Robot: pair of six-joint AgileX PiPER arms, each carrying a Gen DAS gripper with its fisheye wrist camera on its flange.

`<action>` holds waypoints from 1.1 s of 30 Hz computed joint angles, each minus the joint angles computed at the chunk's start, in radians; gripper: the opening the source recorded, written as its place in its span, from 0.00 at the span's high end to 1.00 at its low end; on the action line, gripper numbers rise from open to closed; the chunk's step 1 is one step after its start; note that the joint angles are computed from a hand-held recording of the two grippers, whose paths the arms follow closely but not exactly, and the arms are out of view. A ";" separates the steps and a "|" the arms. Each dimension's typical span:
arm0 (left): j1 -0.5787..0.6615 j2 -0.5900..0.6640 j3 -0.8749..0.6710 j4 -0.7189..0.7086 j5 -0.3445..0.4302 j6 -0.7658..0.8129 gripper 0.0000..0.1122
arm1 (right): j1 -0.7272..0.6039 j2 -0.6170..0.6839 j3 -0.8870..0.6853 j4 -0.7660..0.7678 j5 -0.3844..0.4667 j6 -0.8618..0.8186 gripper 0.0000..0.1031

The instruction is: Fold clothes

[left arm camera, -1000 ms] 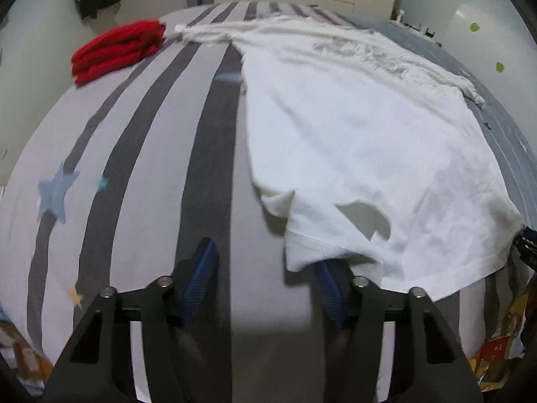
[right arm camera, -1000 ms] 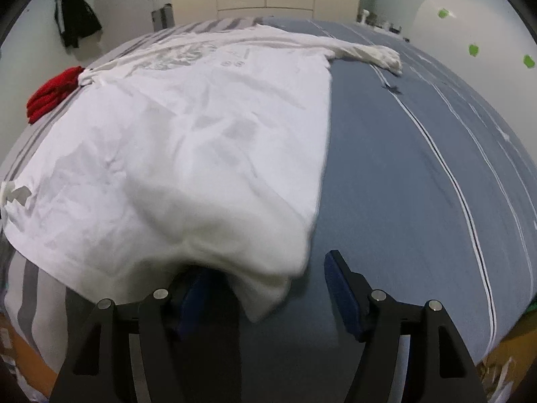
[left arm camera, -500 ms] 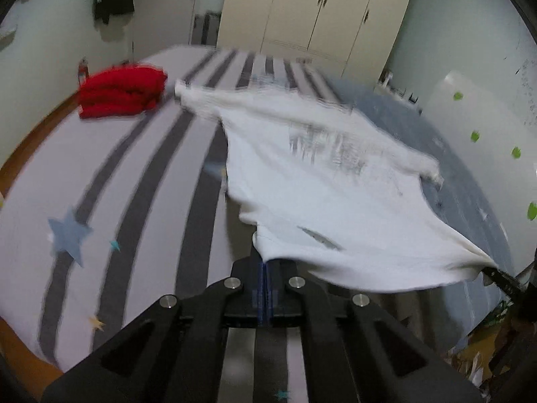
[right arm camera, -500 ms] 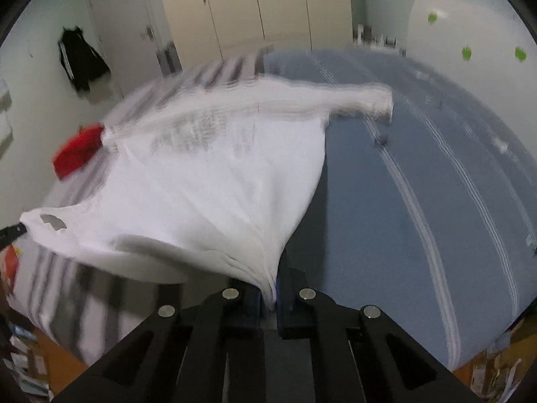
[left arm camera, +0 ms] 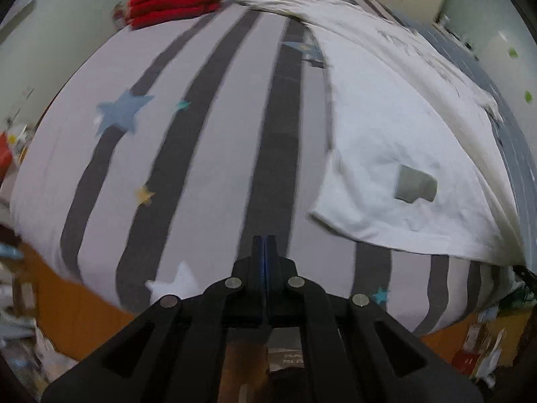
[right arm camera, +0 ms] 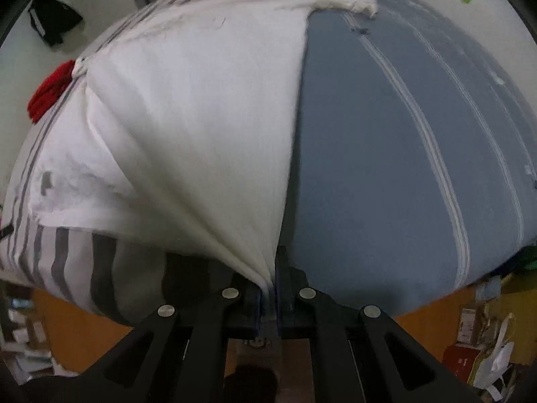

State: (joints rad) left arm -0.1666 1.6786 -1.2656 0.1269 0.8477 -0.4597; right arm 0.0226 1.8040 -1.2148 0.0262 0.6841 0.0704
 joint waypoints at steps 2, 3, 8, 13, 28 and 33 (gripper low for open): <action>0.005 -0.011 0.010 0.004 0.006 0.010 1.00 | -0.020 -0.026 -0.011 0.027 0.005 -0.024 0.95; 0.005 -0.006 0.010 0.003 0.008 0.015 1.00 | -0.029 -0.026 -0.021 0.046 0.015 -0.035 0.94; -0.039 0.062 -0.029 0.038 0.010 0.035 0.91 | -0.023 0.024 -0.019 0.022 0.063 -0.062 0.83; -0.057 0.139 -0.070 0.024 -0.020 0.062 0.70 | -0.027 0.027 0.066 -0.072 0.023 0.037 0.79; -0.051 0.280 -0.205 -0.029 -0.152 0.163 0.68 | -0.007 0.120 -0.024 -0.040 -0.080 0.032 0.54; -0.024 0.279 -0.253 -0.099 -0.146 0.202 0.97 | -0.030 0.164 -0.087 0.039 -0.090 0.015 0.67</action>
State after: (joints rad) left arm -0.1904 1.9572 -1.5189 0.0283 0.7016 -0.2577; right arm -0.0076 1.9676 -1.3022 0.0649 0.5943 0.0855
